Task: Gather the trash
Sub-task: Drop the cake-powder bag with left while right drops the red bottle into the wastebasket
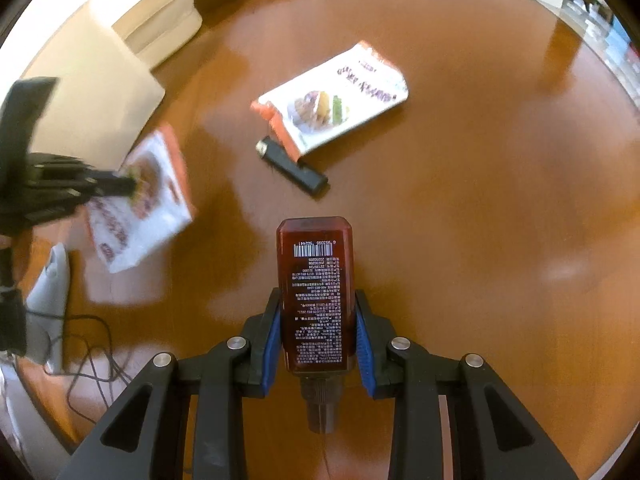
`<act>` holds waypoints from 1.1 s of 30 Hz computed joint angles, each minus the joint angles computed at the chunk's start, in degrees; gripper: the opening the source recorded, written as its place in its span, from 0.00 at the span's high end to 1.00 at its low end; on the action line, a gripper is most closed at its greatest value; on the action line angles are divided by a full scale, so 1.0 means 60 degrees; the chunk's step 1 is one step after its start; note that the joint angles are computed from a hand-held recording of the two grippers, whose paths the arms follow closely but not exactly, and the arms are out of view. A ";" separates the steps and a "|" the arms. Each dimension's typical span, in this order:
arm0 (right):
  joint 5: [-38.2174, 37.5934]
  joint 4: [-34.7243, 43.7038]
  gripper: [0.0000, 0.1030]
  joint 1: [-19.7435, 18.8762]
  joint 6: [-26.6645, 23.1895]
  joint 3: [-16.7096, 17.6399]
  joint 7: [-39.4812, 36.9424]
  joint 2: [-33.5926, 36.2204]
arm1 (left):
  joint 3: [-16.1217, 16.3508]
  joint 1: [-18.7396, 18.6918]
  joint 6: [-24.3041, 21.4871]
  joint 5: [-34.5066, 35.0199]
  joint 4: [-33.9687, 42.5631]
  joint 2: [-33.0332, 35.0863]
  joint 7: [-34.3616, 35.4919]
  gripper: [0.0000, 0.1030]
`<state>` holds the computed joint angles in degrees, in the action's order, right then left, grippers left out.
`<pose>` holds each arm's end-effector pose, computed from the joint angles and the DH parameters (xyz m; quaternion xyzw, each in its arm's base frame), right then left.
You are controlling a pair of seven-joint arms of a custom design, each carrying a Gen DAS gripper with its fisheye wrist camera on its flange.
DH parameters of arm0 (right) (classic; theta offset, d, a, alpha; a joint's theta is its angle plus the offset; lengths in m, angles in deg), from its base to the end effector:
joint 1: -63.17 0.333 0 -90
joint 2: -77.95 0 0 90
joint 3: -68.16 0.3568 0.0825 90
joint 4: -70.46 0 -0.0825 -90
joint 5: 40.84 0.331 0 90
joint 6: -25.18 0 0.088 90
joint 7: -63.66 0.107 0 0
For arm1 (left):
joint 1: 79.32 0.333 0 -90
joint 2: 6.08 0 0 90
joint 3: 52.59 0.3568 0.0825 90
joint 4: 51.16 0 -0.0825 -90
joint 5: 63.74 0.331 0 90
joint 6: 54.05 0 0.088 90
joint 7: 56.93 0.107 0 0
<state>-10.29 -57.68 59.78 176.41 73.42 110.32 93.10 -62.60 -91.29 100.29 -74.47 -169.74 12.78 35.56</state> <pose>0.5361 0.0025 0.3441 -0.8025 0.5728 0.0041 0.1671 0.5549 -0.2085 0.3811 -0.6039 0.7794 -0.1658 0.0197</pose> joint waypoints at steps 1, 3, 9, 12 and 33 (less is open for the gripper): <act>-0.0055 0.0038 0.67 0.0031 -0.0084 -0.0031 0.0164 -0.0117 | 0.0046 0.0005 0.0121 -0.0112 -0.0041 -0.0459 -0.0253 0.97; -0.0300 0.0177 0.67 0.0137 -0.0347 -0.0129 0.0484 -0.0397 | 0.0298 -0.0095 0.0183 0.0170 0.0102 -0.1189 -0.0984 0.97; -0.0954 0.0748 0.67 0.0734 -0.1252 -0.0503 0.1245 -0.1950 | 0.1045 0.0547 -0.0018 0.2810 0.0798 -0.2686 -0.3742 0.97; -0.1225 0.1438 0.67 0.1162 -0.1853 -0.0638 0.1648 -0.2506 | 0.1172 0.1294 -0.0440 0.3291 0.1101 -0.2928 -0.3976 0.97; -0.2630 0.6772 1.00 0.3348 -0.3875 0.0244 0.3099 -0.0989 | 0.0934 0.3910 0.0136 0.4285 -0.1773 -0.5268 -0.8621 0.46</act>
<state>-26.07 -17.04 79.87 153.16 74.88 128.91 87.16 -56.99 -67.83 101.10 -48.76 -180.38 -18.83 -16.17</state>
